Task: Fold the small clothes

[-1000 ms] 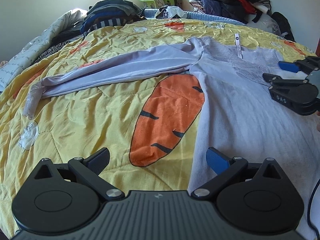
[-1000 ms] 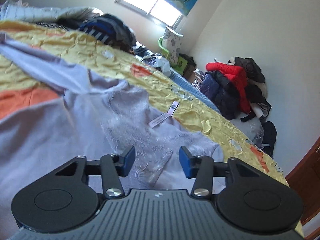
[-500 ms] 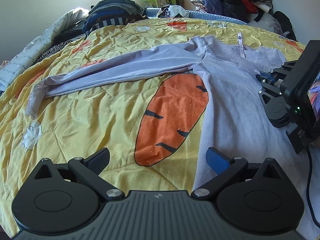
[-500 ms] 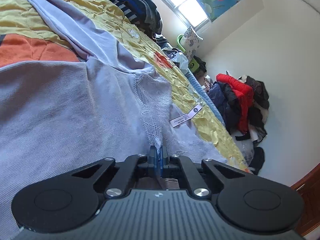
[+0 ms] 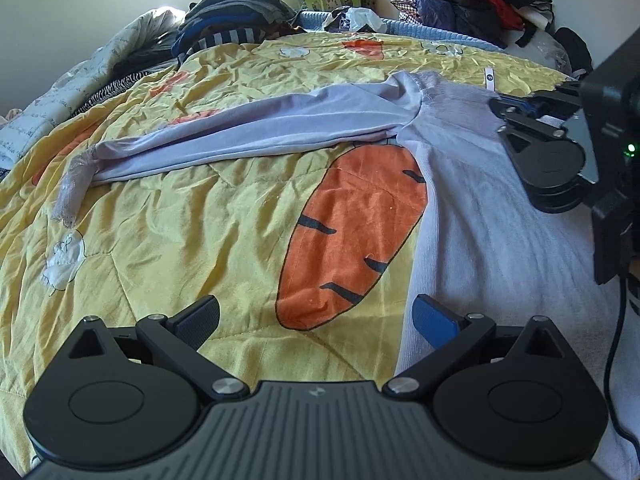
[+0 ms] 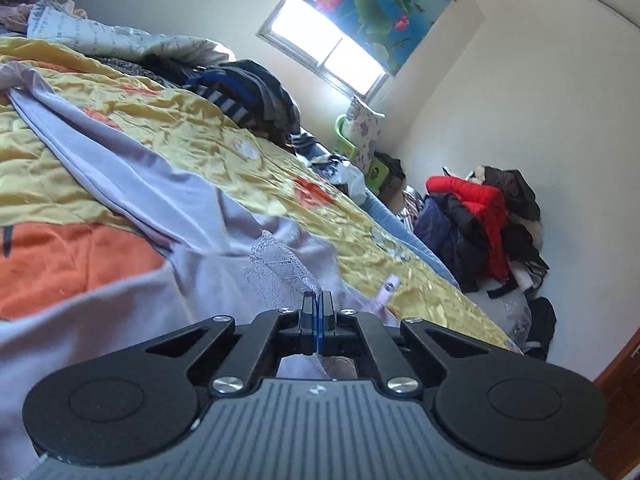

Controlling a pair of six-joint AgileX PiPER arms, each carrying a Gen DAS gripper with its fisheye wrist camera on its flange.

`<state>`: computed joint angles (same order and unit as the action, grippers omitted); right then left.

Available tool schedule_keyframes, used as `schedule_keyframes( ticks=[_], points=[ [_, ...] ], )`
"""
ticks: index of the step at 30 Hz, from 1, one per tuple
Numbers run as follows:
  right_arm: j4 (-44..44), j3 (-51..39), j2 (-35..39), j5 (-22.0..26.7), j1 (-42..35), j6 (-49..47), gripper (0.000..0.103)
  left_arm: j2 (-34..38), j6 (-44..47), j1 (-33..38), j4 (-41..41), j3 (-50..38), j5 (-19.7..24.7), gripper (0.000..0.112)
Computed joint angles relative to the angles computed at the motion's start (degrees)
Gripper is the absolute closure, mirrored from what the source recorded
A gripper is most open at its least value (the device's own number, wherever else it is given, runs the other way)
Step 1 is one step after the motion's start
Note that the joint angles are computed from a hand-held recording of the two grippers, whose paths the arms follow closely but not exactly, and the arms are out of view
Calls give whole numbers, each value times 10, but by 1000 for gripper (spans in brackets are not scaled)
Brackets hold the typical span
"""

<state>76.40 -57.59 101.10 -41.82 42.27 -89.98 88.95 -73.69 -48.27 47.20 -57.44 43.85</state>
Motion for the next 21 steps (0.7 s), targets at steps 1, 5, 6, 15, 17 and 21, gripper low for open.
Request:
schedule_keyframes(
  ticks=[1,5,6,15,17,21],
  points=[
    [-1,-5,4,2,3,-1,100,0,1,1,-2,0,-1,9],
    [4,-27,22,14,7,-9,100,-2,-1,2,0,3,1,9],
    [6,-31,25,17,8,-12,100,-2,-1,3,-1,4,0,9],
    [43,-52,35,57,8,-37,99,-6,-2,11,-1,9,-3,9],
    [58,-55,37,68,8,-48,99,-5,0,16,-4,8,-3,9],
    [105,-66,39,105,-7,-72,96,-10,-2,22,-2,11,-1,9]
  ],
)
